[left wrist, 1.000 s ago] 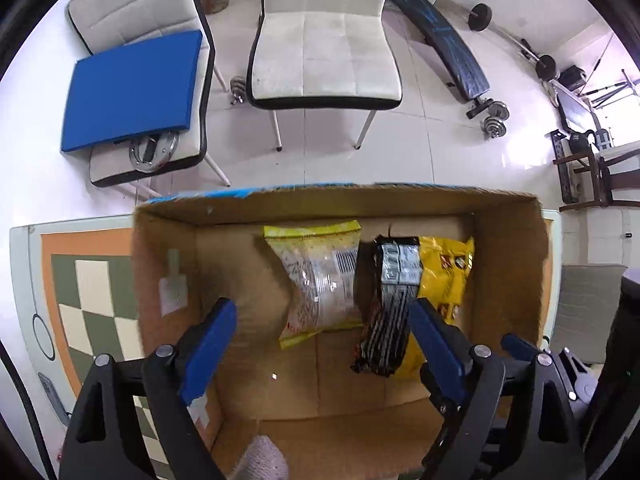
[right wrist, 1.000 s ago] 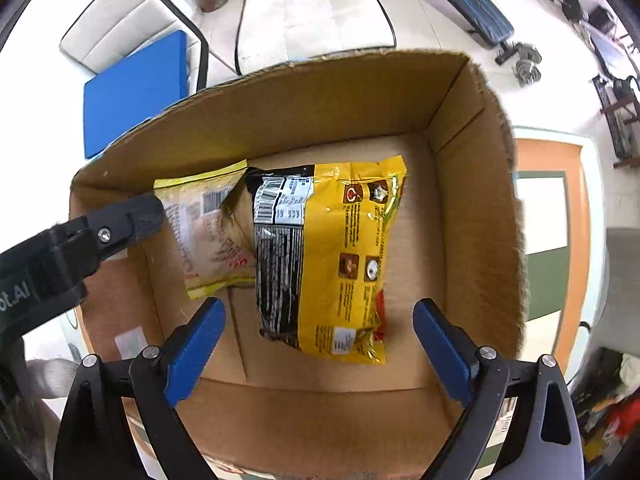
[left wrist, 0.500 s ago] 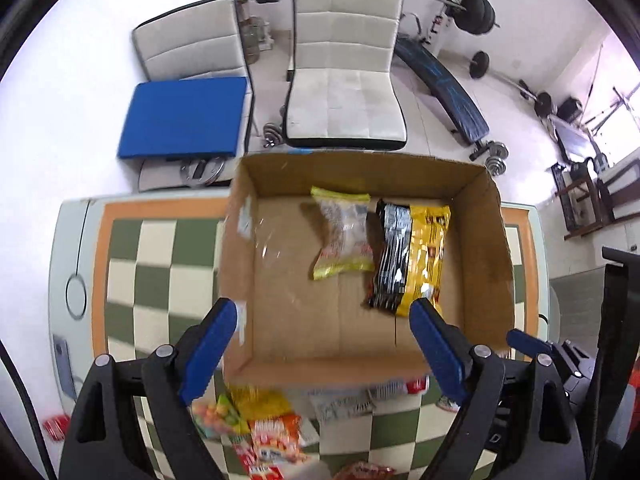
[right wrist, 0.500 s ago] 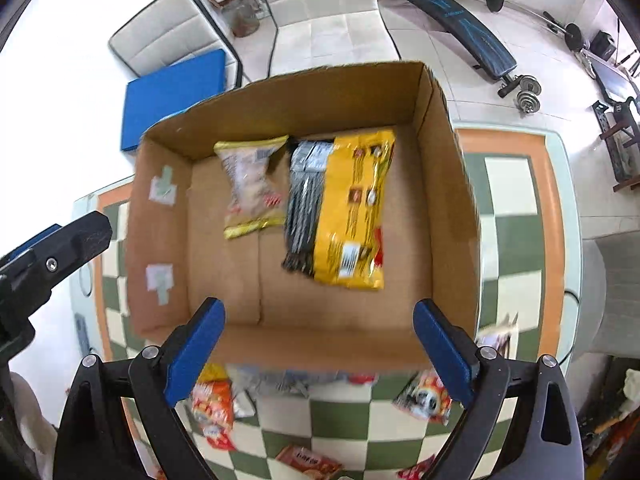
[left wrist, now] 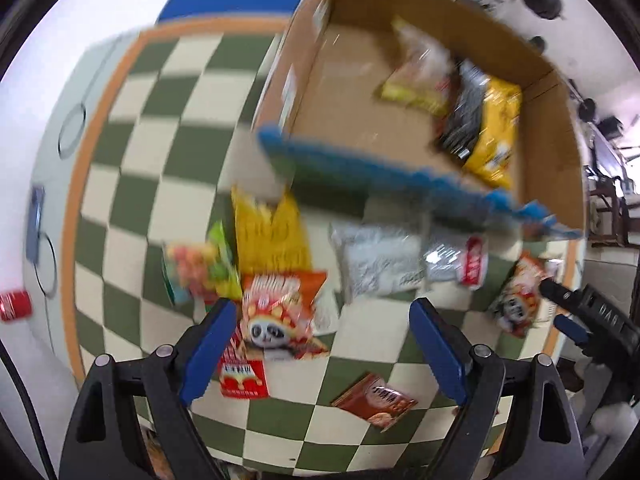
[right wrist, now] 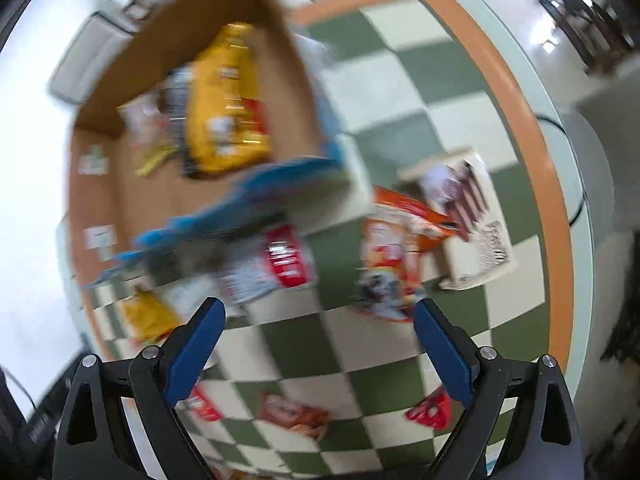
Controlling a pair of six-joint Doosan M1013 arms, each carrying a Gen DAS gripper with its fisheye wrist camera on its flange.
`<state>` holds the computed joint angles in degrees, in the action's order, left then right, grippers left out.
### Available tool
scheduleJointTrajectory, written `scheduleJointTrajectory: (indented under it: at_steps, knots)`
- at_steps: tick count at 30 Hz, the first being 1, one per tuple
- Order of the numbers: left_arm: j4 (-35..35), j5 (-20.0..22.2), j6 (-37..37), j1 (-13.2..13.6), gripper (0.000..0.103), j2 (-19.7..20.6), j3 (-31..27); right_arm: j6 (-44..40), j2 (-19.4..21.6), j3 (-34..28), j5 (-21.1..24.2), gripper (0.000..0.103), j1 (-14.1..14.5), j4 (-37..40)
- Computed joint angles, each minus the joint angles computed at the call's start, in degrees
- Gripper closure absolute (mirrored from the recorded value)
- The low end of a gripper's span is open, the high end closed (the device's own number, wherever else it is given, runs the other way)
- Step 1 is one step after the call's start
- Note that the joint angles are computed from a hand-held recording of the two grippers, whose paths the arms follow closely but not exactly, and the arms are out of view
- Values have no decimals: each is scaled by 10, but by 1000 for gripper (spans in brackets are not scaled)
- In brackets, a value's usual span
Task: Organize snacks
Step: 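Return both tools to the pile and grasp two panda-print bags, then lower both panda-print bags into the box and release them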
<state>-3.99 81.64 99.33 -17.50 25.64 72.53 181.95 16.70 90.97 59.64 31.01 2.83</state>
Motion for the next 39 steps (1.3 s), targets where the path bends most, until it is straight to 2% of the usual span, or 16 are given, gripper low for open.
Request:
scheduleJointTrajectory:
  at_steps: [2, 6, 10, 12, 13, 14, 17, 20, 26, 27, 28, 29, 30, 32, 39]
  knots:
    - [9, 1, -14, 3, 15, 1, 18, 7, -1, 21, -9, 7, -4, 13]
    - [25, 4, -39, 9, 15, 6, 31, 11, -3, 66, -48, 16, -16, 56]
    - [31, 3, -57, 17, 15, 13, 32, 13, 2, 80, -59, 22, -23, 70]
    - [37, 4, -65, 20, 15, 17, 31, 7, 10, 77, -53, 26, -24, 72]
    - [38, 7, -68, 22, 15, 20, 29, 0, 14, 75, -50, 33, -24, 74]
    - [39, 10, -70, 23, 15, 22, 28, -4, 20, 67, -34, 40, -23, 70]
    - [35, 23, -70, 29, 15, 30, 23, 2, 27, 53, 0, 50, -19, 51]
    - [22, 40, -61, 31, 15, 41, 19, -12, 29, 46, 12, 52, -14, 45]
    - [-1, 66, -47, 27, 15, 64, 13, -27, 16, 65, -23, 54, -2, 76]
    - [2, 61, -43, 25, 29, 66, 14, -29, 13, 69, -32, 54, 1, 83]
    - [10, 53, -40, 22, 38, 65, 18, -32, 11, 71, -39, 55, 4, 89]
    - [18, 45, -38, 20, 39, 63, 21, -37, 10, 74, -44, 55, 6, 95]
    - [19, 36, -33, 19, 49, 61, 22, -40, 8, 76, -48, 56, 7, 98]
    - [30, 25, -28, 14, 55, 53, 27, -42, 4, 79, -55, 57, 14, 100]
    - [31, 3, -20, 9, 58, 10, 53, -27, -17, 84, -84, 60, 44, 82]
